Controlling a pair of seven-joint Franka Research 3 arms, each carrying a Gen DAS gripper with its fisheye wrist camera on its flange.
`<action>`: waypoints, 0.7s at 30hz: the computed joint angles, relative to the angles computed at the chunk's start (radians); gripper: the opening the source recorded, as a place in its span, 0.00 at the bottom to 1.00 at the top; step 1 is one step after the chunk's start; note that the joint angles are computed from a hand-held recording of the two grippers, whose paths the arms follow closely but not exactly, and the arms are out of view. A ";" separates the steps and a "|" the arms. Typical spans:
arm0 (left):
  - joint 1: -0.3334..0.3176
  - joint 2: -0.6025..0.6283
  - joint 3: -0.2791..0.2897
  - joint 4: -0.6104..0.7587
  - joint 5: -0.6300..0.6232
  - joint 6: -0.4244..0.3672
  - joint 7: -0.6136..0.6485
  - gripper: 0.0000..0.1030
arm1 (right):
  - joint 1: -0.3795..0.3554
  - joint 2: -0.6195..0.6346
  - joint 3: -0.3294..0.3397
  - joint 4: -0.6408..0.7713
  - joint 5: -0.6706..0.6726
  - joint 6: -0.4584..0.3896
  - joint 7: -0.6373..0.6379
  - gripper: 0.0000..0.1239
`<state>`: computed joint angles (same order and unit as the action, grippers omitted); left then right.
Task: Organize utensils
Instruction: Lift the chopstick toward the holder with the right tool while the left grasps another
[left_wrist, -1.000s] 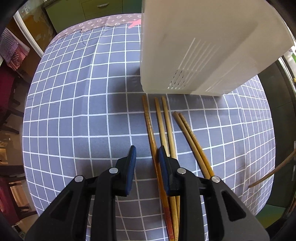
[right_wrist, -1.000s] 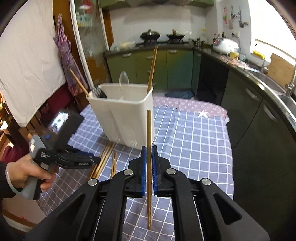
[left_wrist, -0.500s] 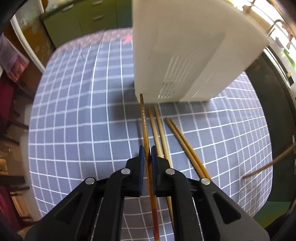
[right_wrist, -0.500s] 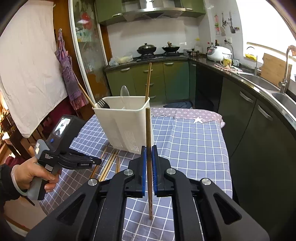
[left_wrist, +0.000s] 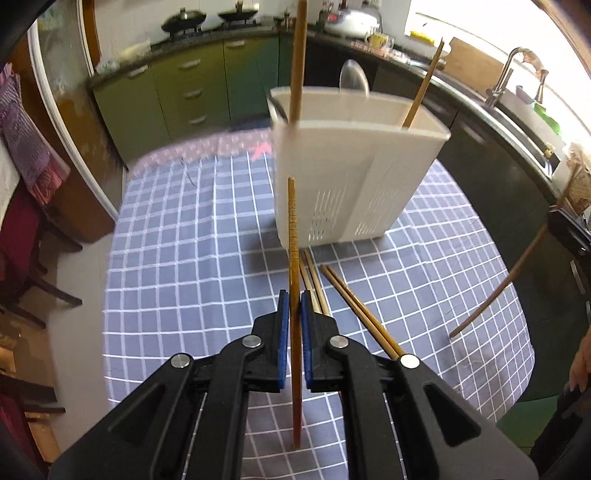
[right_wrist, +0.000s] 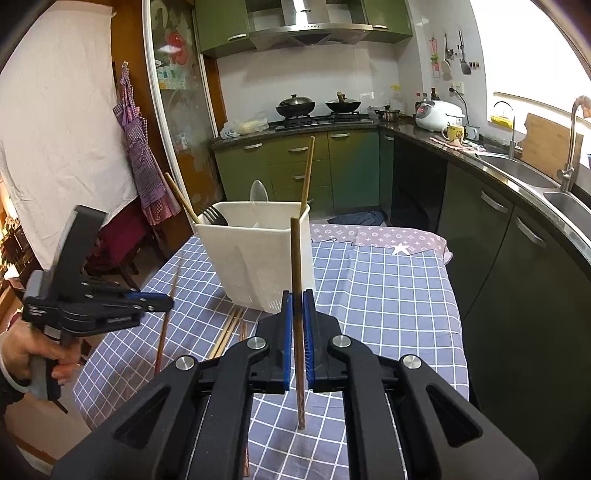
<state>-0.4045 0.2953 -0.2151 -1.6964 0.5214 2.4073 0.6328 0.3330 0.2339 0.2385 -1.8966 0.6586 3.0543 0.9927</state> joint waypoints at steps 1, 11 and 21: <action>-0.004 -0.022 0.006 -0.022 0.021 0.013 -0.017 0.06 | 0.000 0.003 0.000 0.005 -0.001 -0.003 0.000 0.05; 0.017 -0.158 -0.006 -0.174 0.142 0.105 -0.127 0.06 | 0.031 0.030 -0.027 0.091 -0.076 -0.054 0.053 0.05; 0.037 -0.209 -0.029 -0.237 0.194 0.152 -0.153 0.06 | 0.057 0.080 -0.055 0.305 -0.180 -0.115 0.154 0.05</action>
